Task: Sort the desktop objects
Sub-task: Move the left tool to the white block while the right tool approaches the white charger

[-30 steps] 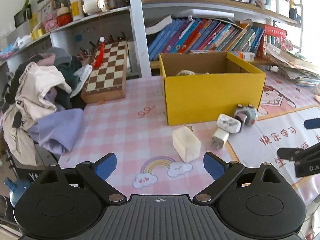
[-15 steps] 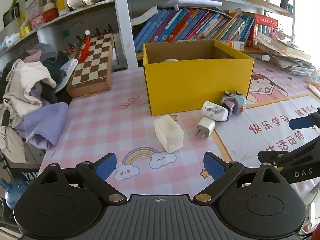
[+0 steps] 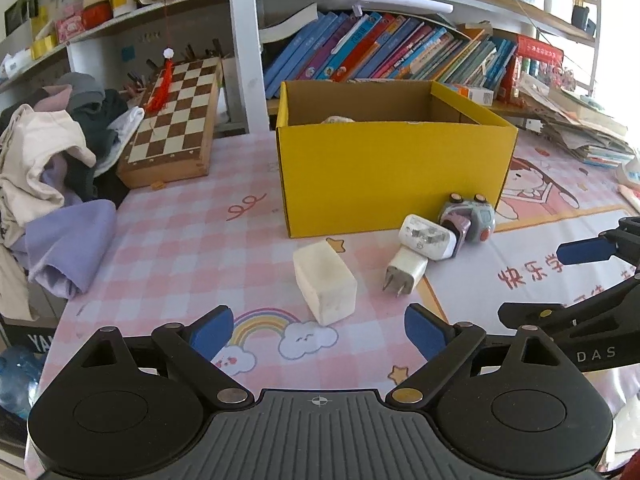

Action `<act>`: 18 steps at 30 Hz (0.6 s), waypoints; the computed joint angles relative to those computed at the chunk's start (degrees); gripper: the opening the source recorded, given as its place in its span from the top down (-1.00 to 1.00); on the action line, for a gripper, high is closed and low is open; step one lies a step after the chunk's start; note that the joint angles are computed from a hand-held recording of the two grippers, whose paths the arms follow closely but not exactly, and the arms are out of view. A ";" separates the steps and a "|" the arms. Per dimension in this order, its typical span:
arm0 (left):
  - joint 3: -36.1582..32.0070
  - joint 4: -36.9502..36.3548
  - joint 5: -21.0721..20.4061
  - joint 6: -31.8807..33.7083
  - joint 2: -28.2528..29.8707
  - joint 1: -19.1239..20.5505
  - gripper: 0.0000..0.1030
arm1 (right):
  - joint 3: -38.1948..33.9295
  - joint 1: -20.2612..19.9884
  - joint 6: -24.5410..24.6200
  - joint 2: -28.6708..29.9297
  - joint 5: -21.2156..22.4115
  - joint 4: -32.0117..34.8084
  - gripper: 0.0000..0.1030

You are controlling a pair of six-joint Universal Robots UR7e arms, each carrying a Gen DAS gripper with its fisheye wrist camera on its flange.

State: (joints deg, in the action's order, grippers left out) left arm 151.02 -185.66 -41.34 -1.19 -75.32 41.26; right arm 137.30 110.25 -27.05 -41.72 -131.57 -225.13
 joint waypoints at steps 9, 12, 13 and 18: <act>-3.18 -1.87 -0.65 -0.24 4.45 2.38 -0.69 | -1.36 -2.01 -1.43 -1.94 1.26 2.95 -0.61; -4.27 -2.27 -0.77 -0.30 6.01 3.09 -0.66 | -2.04 -2.43 -2.04 -2.16 2.25 4.20 -0.60; -4.61 -2.44 -0.77 -0.27 6.47 3.33 -0.62 | -2.28 -2.55 -2.34 -2.20 2.66 4.57 -0.57; -6.47 -2.90 -0.46 0.04 8.82 4.76 -0.49 | -3.44 -3.05 -4.39 -2.50 5.31 7.11 -0.21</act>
